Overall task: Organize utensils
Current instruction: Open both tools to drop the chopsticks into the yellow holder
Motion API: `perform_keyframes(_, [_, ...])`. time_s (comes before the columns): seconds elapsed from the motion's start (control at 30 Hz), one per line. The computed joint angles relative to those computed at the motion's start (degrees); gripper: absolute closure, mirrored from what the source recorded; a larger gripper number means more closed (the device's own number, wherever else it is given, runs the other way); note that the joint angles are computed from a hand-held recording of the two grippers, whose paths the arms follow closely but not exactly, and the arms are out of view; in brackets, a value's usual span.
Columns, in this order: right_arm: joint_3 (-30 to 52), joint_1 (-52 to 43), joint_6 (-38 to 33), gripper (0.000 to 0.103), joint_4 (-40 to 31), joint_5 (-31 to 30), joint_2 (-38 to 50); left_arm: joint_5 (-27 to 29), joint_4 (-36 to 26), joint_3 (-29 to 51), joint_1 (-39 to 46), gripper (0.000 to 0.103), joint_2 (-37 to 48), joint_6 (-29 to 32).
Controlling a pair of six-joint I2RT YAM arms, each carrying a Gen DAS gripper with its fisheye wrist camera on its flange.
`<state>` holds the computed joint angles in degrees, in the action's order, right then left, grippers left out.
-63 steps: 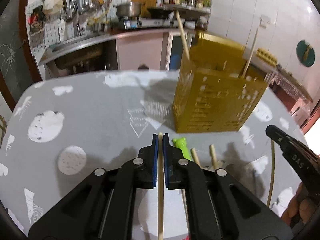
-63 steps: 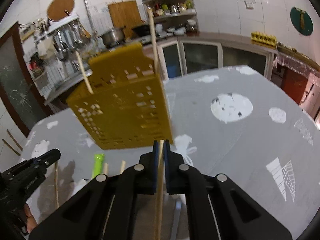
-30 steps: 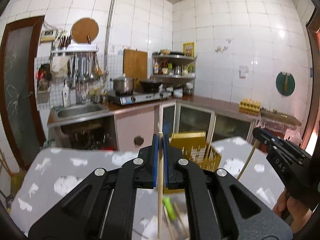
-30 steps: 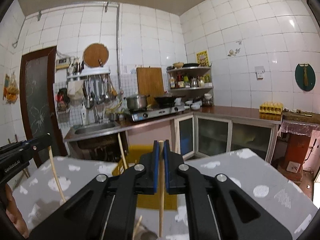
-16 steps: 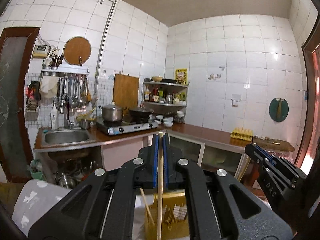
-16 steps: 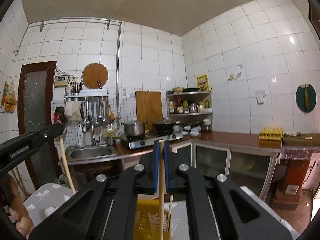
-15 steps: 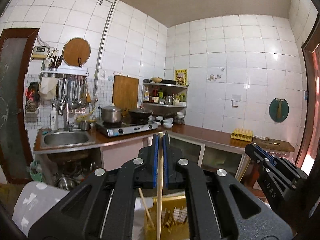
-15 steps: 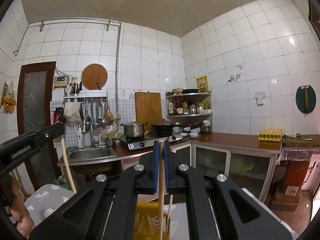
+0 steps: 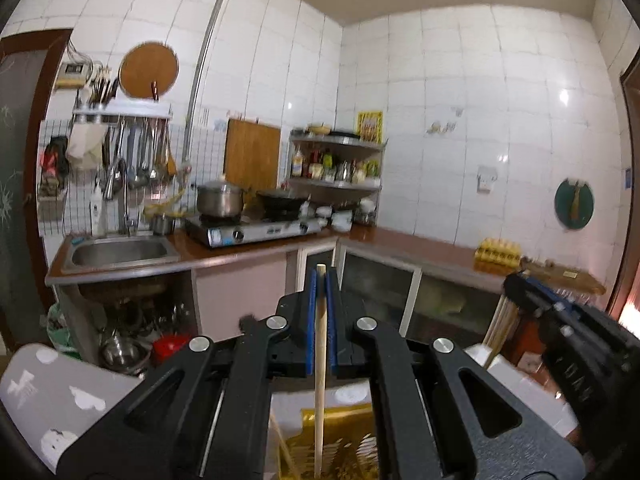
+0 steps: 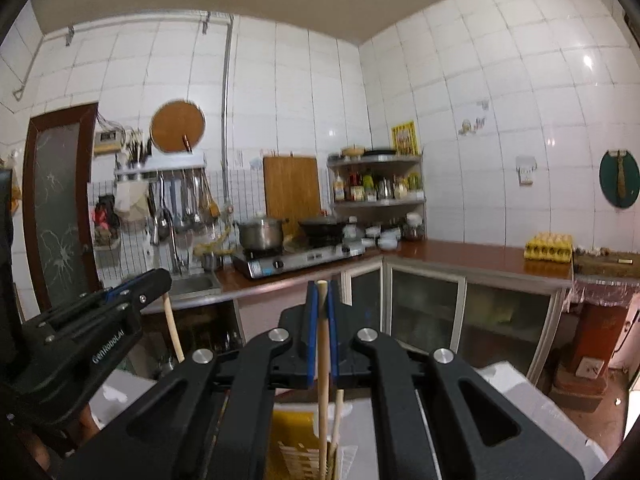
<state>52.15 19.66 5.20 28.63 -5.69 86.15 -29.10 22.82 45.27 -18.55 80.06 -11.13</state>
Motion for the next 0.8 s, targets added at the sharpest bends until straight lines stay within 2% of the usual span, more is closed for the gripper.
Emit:
perform_keyframes(0.17, [0.96, -1.17, -1.52, 0.098, -0.57, -1.65, 6.26, 3.86, 0.92, -2.64, 3.67, 0.099, 3.90, -2.90])
perform_keyframes(0.3, [0.69, -0.78, -2.92, 0.096, -1.47, -0.88, 8.24, 2.15, 0.38, -4.75, 3.47, 0.099, 3.84, -2.18])
perform_keyframes(0.37, [-0.23, -0.67, -4.28, 0.096, -2.31, -1.02, 8.07, 1.76, -1.28, -6.23, 3.21, 0.095, 1.47, -2.10])
perform_keyframes(0.4, [-1.15, -0.74, -4.65, 0.094, -2.23, -0.50, 7.49, 1.75, -2.40, -7.00, 3.01, 0.084, -0.19, -2.51])
perform_keyframes(0.43, [-1.91, -0.77, -4.66, 0.079, -2.43, -0.04, 6.79, 1.40, -4.16, -7.87, 2.75, 0.068, -2.63, -3.32])
perform_keyframes(0.47, [-2.61, -1.25, -4.00, 0.056, -3.17, -0.54, 5.79, 0.87, -5.08, -8.83, 2.44, 0.061, -4.62, -3.83])
perform_keyframes(0.5, [-3.38, -1.61, -3.28, 0.049, -3.57, -0.81, 4.76, 0.17, -6.01, -9.62, 2.13, 0.051, -6.61, -4.13])
perform_keyframes(0.6, [-6.36, -2.36, -3.48, 0.048, -5.72, -0.47, 0.37, -1.92, -12.09, -11.57, 1.52, 0.039, -14.19, -4.97])
perform_keyframes(0.7, [-9.77, -3.15, -3.18, 0.038, -7.48, -0.50, -3.96, -1.63, -19.45, -13.84, 1.89, 0.015, -23.15, -6.84])
perform_keyframes(0.77, [-12.22, -3.37, -2.80, 0.032, -8.16, -0.44, -6.51, -5.89, -23.35, -16.15, 0.04, 0.005, -29.21, -7.82])
perform_keyframes(0.8, [-13.25, -3.27, -2.74, 0.031, -8.50, -0.22, -7.53, -7.55, -24.70, -17.04, -0.75, 0.005, -31.35, -8.18])
